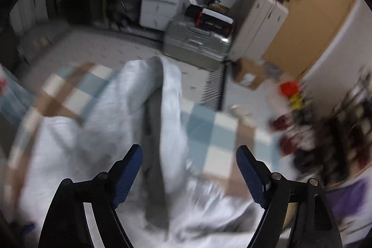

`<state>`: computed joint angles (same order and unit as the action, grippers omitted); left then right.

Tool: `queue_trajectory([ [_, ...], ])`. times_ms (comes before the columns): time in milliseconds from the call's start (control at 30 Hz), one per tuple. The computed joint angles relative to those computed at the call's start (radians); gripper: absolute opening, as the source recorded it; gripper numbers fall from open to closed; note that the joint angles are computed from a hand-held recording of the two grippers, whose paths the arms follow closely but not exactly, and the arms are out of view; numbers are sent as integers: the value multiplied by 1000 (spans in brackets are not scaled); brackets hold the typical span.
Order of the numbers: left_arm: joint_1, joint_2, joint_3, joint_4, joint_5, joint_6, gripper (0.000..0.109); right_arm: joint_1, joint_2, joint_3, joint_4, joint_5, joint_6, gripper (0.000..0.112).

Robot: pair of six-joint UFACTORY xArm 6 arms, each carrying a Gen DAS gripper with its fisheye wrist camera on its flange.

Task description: Fold large clothes

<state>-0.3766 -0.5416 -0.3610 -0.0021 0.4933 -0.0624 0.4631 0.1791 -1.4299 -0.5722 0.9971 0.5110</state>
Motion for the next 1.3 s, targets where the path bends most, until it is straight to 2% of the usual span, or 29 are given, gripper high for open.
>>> queue_trajectory([
  [100, 3, -15, 8, 3, -3, 28, 75, 26, 201, -235, -13, 181, -67, 79],
  [200, 20, -5, 8, 69, -16, 1, 75, 24, 271, -297, -6, 249, -88, 61],
  [233, 22, -9, 9, 50, -10, 6, 75, 20, 273, -283, -18, 262, -87, 44],
  [267, 31, -9, 5, -10, -1, 46, 75, 20, 278, -279, -31, 288, -89, 14],
  [300, 36, -11, 3, -49, 5, 67, 75, 21, 271, -261, -53, 294, -86, 2],
  [367, 41, -22, 5, -66, 3, 67, 75, 35, 203, -161, -153, 258, -50, 2],
  [467, 34, -39, 16, -24, -15, 28, 75, 79, 51, 10, -435, 186, 89, 3],
  [600, 31, -62, 27, -18, -63, -6, 75, 127, -217, 251, -641, 70, 328, 3],
  [667, 43, -80, 33, -12, -106, -16, 75, 180, -315, 360, -734, 79, 389, 3],
  [800, 74, -99, 12, 24, -189, -73, 76, 273, -539, 582, -711, 53, 512, 3],
  [867, 75, -66, -43, -8, -203, -46, 76, 310, -624, 668, -669, 44, 575, 3],
  [1000, 72, 47, -173, 119, -239, -148, 76, 323, -745, 795, -585, -13, 676, 4],
  [1033, 63, 82, -212, 176, -243, -186, 76, 316, -754, 801, -576, -29, 696, 4],
  [1100, 41, 166, -303, 379, -236, -264, 76, 311, -797, 836, -553, -59, 752, 4],
  [1167, 33, 224, -364, 547, -224, -315, 76, 255, -833, 863, -500, -134, 775, 4],
  [1233, 14, 287, -411, 548, -217, -231, 76, 202, -862, 887, -464, -200, 795, 4],
  [1300, -6, 324, -424, 381, -214, -64, 76, 165, -877, 895, -449, -248, 808, 5],
])
